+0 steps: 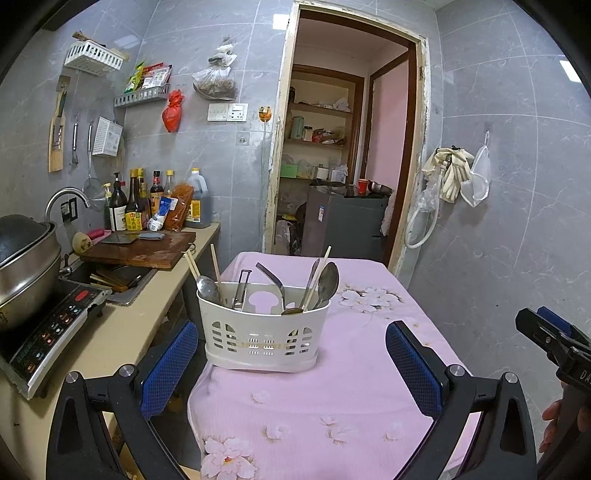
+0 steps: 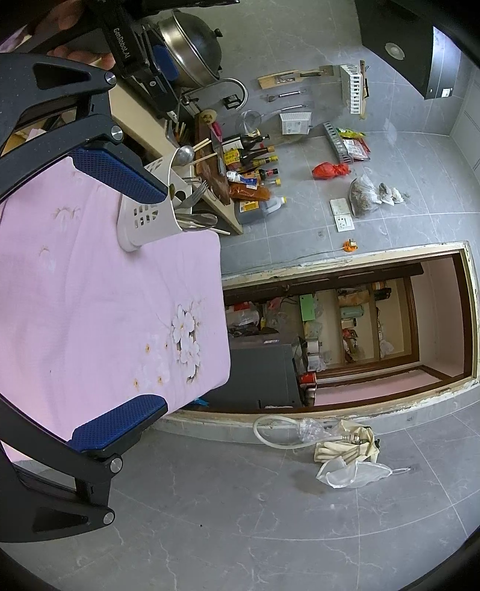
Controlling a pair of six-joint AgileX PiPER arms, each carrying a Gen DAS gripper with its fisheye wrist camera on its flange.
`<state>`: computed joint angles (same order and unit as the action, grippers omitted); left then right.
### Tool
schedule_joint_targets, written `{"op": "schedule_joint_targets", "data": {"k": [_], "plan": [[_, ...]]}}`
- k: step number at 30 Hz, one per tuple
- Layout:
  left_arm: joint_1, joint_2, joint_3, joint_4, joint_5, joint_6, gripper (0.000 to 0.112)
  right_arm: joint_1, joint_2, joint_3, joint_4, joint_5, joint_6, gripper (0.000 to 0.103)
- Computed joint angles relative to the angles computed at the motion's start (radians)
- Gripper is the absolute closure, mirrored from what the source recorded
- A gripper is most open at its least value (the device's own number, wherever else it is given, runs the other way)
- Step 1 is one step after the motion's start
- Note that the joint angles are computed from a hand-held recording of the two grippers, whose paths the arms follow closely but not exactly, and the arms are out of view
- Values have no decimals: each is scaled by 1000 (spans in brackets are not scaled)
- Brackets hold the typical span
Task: Organize utensils
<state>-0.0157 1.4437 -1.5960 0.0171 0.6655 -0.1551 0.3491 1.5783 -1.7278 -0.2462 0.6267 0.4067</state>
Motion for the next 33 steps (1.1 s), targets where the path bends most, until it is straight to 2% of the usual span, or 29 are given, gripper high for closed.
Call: {"op": "schedule_joint_targets", "data": {"k": [33], "plan": [[-9,7,-22,-3,14,5,10,-6,-3,3,11,-2,-13,1]]}}
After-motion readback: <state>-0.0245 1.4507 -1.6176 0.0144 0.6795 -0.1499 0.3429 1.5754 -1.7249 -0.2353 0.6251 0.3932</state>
